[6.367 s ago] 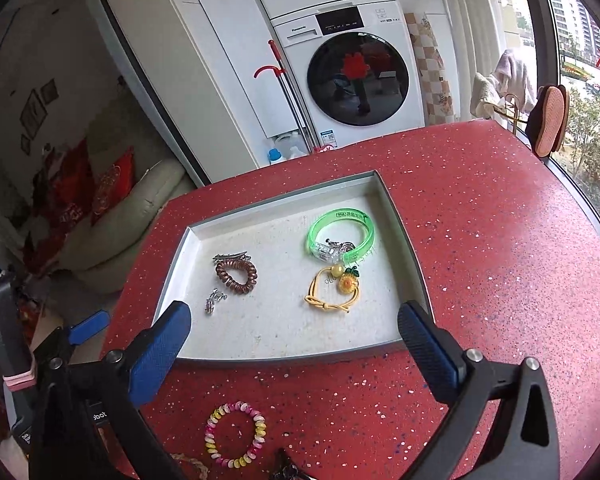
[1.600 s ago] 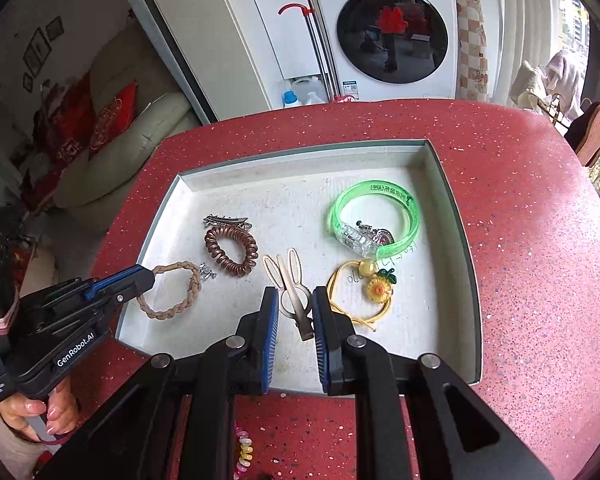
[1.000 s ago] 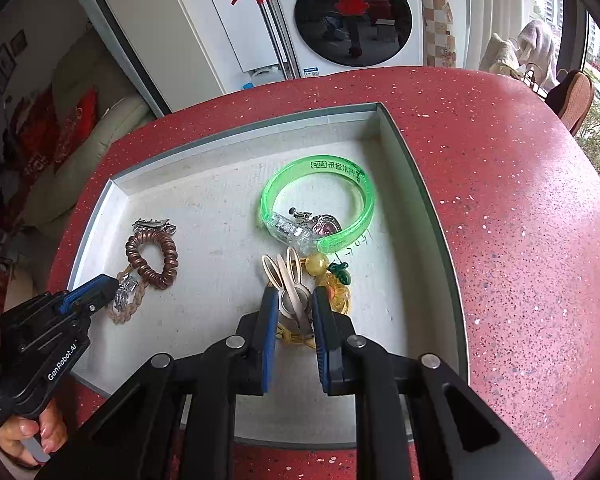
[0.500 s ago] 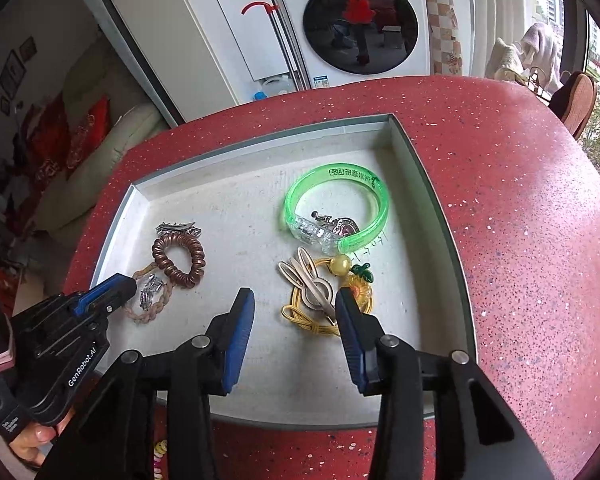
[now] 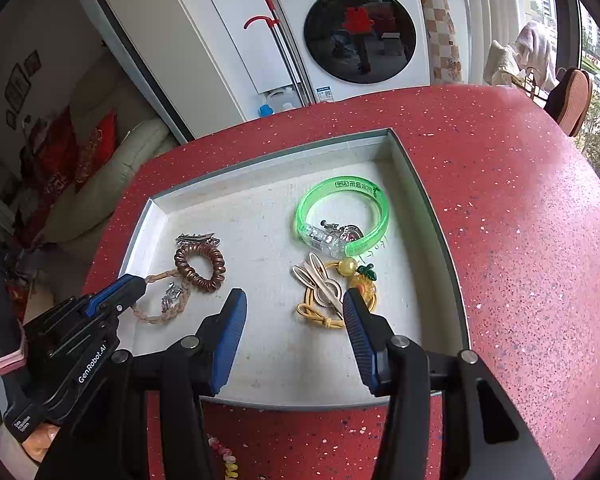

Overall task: Organize jewelry
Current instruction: 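Open both tools to release the bracelet and clip into the tray, then withdraw both tools from the tray toward the beaded bracelet and black claw clip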

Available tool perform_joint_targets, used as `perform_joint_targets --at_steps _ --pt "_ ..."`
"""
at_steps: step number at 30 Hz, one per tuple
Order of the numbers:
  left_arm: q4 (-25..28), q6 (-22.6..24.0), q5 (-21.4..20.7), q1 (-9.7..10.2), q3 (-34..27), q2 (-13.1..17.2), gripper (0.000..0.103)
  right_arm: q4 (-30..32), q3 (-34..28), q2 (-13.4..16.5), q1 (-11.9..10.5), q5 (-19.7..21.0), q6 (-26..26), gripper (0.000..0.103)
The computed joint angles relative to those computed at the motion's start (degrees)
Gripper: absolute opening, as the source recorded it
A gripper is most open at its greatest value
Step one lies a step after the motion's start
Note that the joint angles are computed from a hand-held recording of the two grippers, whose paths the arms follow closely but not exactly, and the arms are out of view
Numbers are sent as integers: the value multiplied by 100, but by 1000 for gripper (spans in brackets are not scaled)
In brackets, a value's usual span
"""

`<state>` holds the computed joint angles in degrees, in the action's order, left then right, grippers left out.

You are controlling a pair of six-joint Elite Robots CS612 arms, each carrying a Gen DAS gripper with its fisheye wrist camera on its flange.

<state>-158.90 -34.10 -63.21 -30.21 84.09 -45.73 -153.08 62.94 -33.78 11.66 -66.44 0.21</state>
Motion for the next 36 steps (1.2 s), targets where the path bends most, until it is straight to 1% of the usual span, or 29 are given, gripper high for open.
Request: perform_joint_targets --at_steps 4,10,11,12,13,14,15,17,20,21,22,23,24,25,26,28,30,33,36 --pt "22 -52 -212 39 -37 29 26 19 21 -8 -9 43 28 54" --pt "126 -205 -220 57 -70 44 27 16 46 -17 -18 37 35 54" --pt "131 -193 -200 53 -71 45 33 2 56 -21 -19 32 39 54" --pt "147 -192 -180 48 -75 44 78 -10 63 -24 -20 39 47 54" --pt "51 -200 -165 41 -49 36 103 -23 67 -25 -22 46 59 54" --pt "-180 -164 -39 8 14 24 103 -35 75 -28 -23 50 65 54" --pt "-213 -83 88 -27 20 15 103 -37 72 -26 -26 53 59 54" --pt "-236 67 91 -49 2 11 103 -25 65 -26 -28 34 49 54" --pt "-293 85 149 -76 6 -9 103 -96 103 -40 -36 73 69 54" --pt "-319 79 157 -81 19 -21 103 -144 124 -48 -40 88 56 57" --pt "-333 73 164 -84 30 -34 103 -236 165 -65 -42 95 53 65" --pt "-348 74 177 -86 48 -52 103 -376 221 -85 -47 105 76 70" --pt "-358 67 204 -91 63 -68 103 -537 287 -107 -56 148 127 83" --pt "-363 52 229 -96 70 -82 103 -685 349 -127 -70 220 193 87" --pt "-363 35 243 -98 78 -98 103 -808 405 -147 -85 292 258 87" --pt "-382 -11 214 -97 127 -142 103 -1022 508 -186 -104 368 349 92" --pt "-395 -63 145 -93 169 -182 103 -1255 618 -237 -86 287 330 103" --pt "-427 -130 172 -123 265 -247 103 -1494 787 -318 -77 233 194 103" --pt "-411 -168 107 -141 340 -303 103 -1584 891 -368 -93 370 265 103"
